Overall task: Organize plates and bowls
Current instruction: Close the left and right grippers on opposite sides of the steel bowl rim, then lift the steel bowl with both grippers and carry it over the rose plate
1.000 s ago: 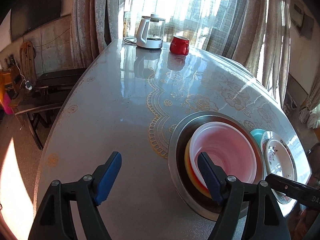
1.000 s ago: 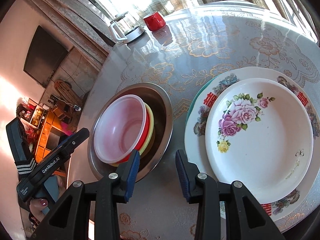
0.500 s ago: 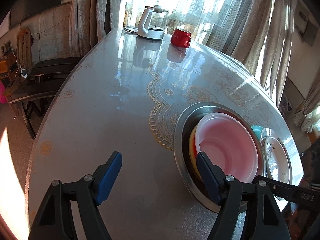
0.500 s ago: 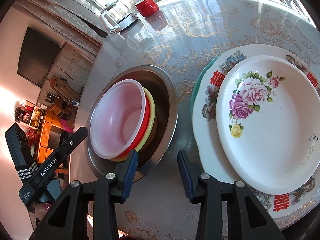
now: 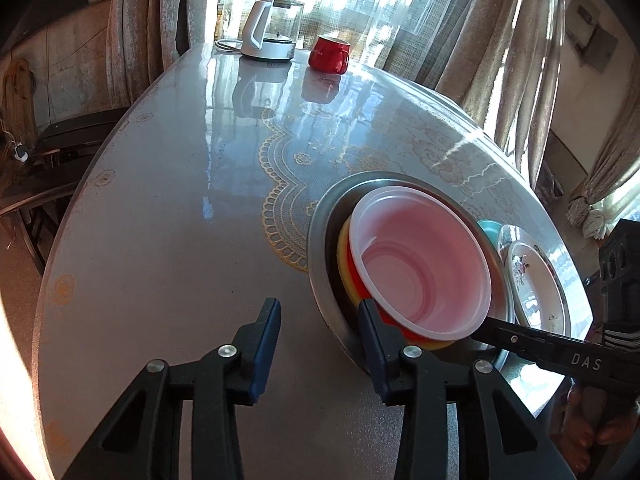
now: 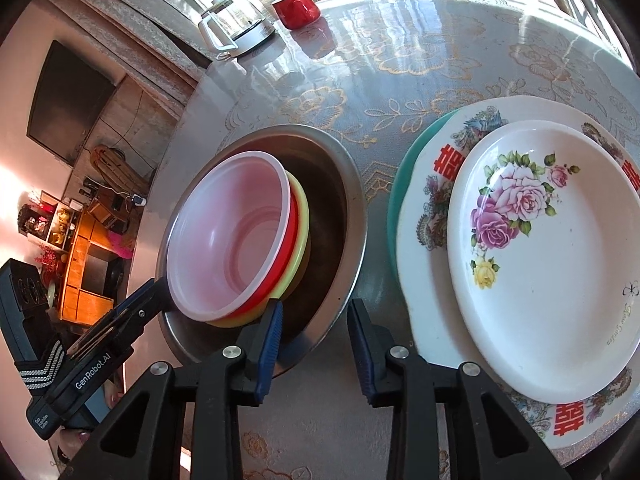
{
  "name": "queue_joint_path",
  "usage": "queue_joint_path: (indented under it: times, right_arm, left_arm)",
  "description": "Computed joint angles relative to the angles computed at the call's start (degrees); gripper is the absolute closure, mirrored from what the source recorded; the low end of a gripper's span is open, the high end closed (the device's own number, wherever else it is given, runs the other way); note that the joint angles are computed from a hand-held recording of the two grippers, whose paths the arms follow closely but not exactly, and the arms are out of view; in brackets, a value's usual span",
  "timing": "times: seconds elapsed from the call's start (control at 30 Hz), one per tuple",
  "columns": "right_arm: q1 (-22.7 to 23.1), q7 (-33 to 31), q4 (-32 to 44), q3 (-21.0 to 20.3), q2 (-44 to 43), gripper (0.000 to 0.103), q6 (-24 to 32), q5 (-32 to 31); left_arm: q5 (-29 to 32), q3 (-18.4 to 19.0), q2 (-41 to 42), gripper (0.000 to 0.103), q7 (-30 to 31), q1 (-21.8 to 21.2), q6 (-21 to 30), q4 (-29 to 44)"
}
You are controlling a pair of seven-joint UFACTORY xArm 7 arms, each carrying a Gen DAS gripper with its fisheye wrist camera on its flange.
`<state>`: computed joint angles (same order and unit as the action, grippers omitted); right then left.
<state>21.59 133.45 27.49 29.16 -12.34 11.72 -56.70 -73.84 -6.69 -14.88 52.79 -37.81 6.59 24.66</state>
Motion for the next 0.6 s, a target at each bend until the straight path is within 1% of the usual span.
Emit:
queue_joint_path:
  times: [0.07,0.13,0.23,0.33,0.43,0.5,0.6]
  right_arm:
    - [-0.75,0.74,0.51,-0.04,0.93,0.073,-0.62,-1.37]
    - [-0.21,0.3,0.69,-0.61,1.14,0.074,0.1,-1.11]
    - [0.06,0.71,0.82,-1.26,1.4,0.076,-0.02,-2.3]
    - [1.06,-0.65,0.89,-1.74,1.43,0.077,0.8,-1.47]
    - [1.69,-2.08,2.05,-2.34,2.67,0.076,1.79,-1.39]
    - [2.35,-2.57,2.89,-3.07,3.55,0.076,2.6,-1.85]
    - [3.67,-3.41,3.41,-4.21,4.18,0.077,3.73,-2.1]
  left_arm:
    - [-0.58,0.37,0.01,0.067,0.83,-0.08,0.81,0.27]
    - [-0.45,0.57,-0.1,0.072,0.77,0.61,2.86,0.52]
    - [1.19,-0.07,-0.74,0.078,0.16,1.83,5.12,0.4]
    - [4.7,-0.8,-1.21,0.079,-2.33,2.33,5.9,0.03]
    - [6.36,0.18,-1.5,0.077,-2.61,2.23,9.2,0.11]
    - [3.78,0.59,-1.15,0.076,-0.03,1.54,8.67,0.25]
    - [1.04,0.28,-0.54,0.075,2.51,1.77,8.85,0.56]
